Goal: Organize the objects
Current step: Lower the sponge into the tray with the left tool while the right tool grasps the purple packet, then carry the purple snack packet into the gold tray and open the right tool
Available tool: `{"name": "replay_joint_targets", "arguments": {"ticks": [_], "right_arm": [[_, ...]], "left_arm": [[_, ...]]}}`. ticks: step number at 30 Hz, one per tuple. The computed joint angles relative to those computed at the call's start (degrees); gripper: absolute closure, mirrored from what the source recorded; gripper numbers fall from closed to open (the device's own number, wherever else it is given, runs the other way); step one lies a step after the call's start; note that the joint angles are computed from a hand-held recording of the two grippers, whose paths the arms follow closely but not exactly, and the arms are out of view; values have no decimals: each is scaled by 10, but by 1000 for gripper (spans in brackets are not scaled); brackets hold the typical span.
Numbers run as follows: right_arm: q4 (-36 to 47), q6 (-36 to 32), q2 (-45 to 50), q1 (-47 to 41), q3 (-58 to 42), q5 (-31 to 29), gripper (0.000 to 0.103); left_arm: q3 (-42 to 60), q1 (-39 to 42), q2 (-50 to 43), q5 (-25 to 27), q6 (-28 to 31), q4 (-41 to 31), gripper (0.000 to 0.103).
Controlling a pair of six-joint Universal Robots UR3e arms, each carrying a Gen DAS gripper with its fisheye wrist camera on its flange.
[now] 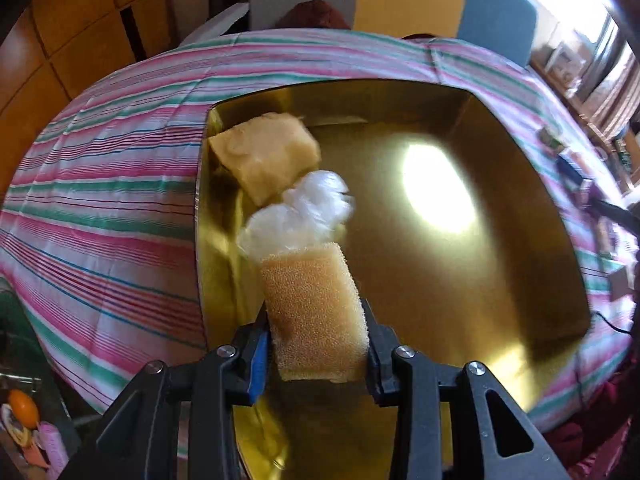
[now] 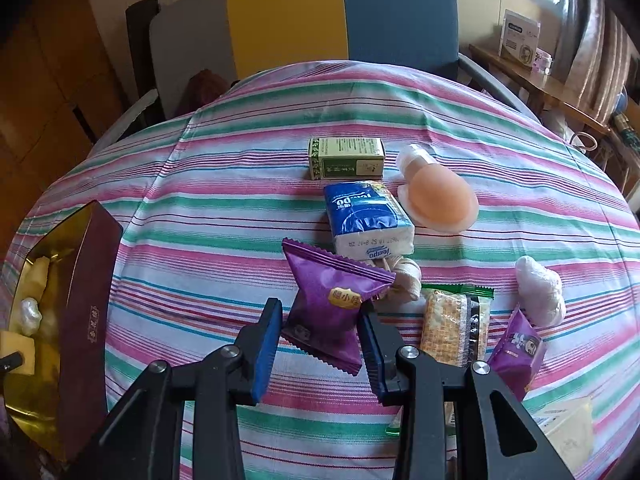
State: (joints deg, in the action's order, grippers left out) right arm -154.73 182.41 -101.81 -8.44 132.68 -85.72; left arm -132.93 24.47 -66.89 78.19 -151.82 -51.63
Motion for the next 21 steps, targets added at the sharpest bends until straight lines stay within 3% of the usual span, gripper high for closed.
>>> {"name": "replay_joint_targets", "arguments": {"ticks": [4, 9, 13, 16, 21], "right_arm": [[-7, -5, 2, 6, -1, -1, 64], [-12, -7, 0, 7, 1, -1, 64], [-15, -6, 1, 11, 1, -6, 64], [-22, -7, -8, 8, 7, -3, 64], [17, 0, -80, 6, 11, 26, 64]], "left_arm": [[7, -15, -37, 19, -17, 44, 57], [-2, 3, 8, 3, 5, 18, 34], [-5, 23, 50, -10, 19, -14, 34], [-14, 62, 133, -39, 46, -75, 34], [6, 250, 335, -157, 184, -309, 34]]}}
